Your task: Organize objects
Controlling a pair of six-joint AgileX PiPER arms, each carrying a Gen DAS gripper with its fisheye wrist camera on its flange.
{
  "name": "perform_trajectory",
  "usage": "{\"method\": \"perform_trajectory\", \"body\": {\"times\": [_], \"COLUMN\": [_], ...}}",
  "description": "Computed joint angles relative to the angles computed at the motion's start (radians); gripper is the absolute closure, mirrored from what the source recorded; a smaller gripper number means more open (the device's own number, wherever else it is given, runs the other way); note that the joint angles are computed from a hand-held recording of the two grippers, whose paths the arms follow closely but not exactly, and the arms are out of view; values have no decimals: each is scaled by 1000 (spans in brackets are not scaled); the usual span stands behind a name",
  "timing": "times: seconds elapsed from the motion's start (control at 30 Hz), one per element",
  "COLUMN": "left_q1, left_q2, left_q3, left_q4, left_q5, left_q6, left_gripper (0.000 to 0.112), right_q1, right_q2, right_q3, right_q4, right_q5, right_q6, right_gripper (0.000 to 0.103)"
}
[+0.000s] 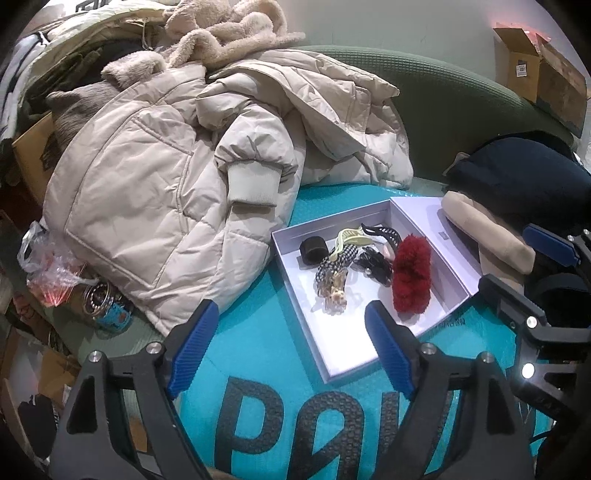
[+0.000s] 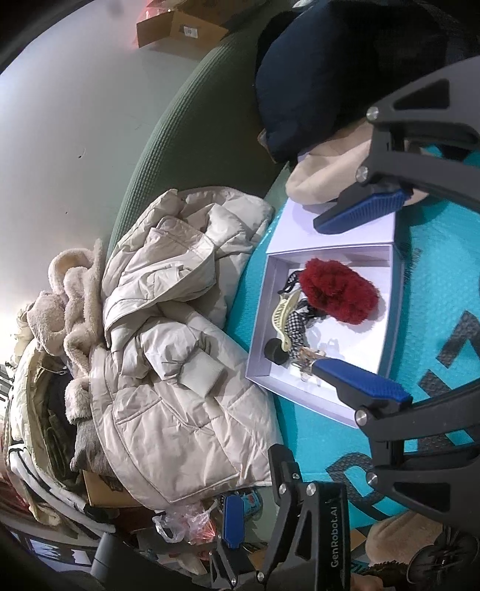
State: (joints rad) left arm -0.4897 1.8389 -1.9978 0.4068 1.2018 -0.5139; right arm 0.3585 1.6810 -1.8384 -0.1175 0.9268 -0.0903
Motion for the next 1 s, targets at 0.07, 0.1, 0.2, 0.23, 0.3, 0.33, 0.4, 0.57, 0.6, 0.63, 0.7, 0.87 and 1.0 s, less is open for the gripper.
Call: {"method": "perform_trajectory", "body": {"times": [0.07,0.1,0.2,0.23,0.3,0.33,0.4,0.57,0.6,0.63,0.7,0.87,1.0], "left_q1": [-18,-25,-49,-57,-79,-86,-96,-134,-140,-145,-158,-205,-222], "left_q2": [-39,-48,-96,-106,-136,-148,-166,-207,-216,-224,-234,-256,-259], "left_q3": [61,78,161,181,239,262,297,376,389,403,420,459,470], "left_q4": [15,19,30,34,57,58,58,77,74,71,76,106,107], "left_q5": [-11,-14,-33,-36,-47,-53,-61,-70,-73,-74,-68,-53,-43], "left_q6": [-29,-39,-78,-90,-129,-139,-156,-213,-222,-231,-247,-295,-308], "left_gripper": [31,30,30,30,30,30,30,30,30,30,30,30,30], "right_q1": [5,7,19,23,29,29,29,35,36,35,32,18,20], "right_q2": [-34,-49,-91,-101,-127,-134,-153,-205,-214,-223,-240,-267,-283], "right_q3": [47,70,130,146,185,197,227,305,320,333,360,408,434], "right_q4": [-8,-12,-31,-37,-48,-48,-49,-49,-47,-45,-37,-6,-17], "right_q5": [-9,-14,-21,-23,-26,-26,-26,-42,-45,-47,-54,-63,-59], "right_q6": [16,23,48,53,68,71,83,97,99,101,106,100,115], "right_gripper": [33,33,33,33,33,33,33,33,33,33,33,33,33]}}
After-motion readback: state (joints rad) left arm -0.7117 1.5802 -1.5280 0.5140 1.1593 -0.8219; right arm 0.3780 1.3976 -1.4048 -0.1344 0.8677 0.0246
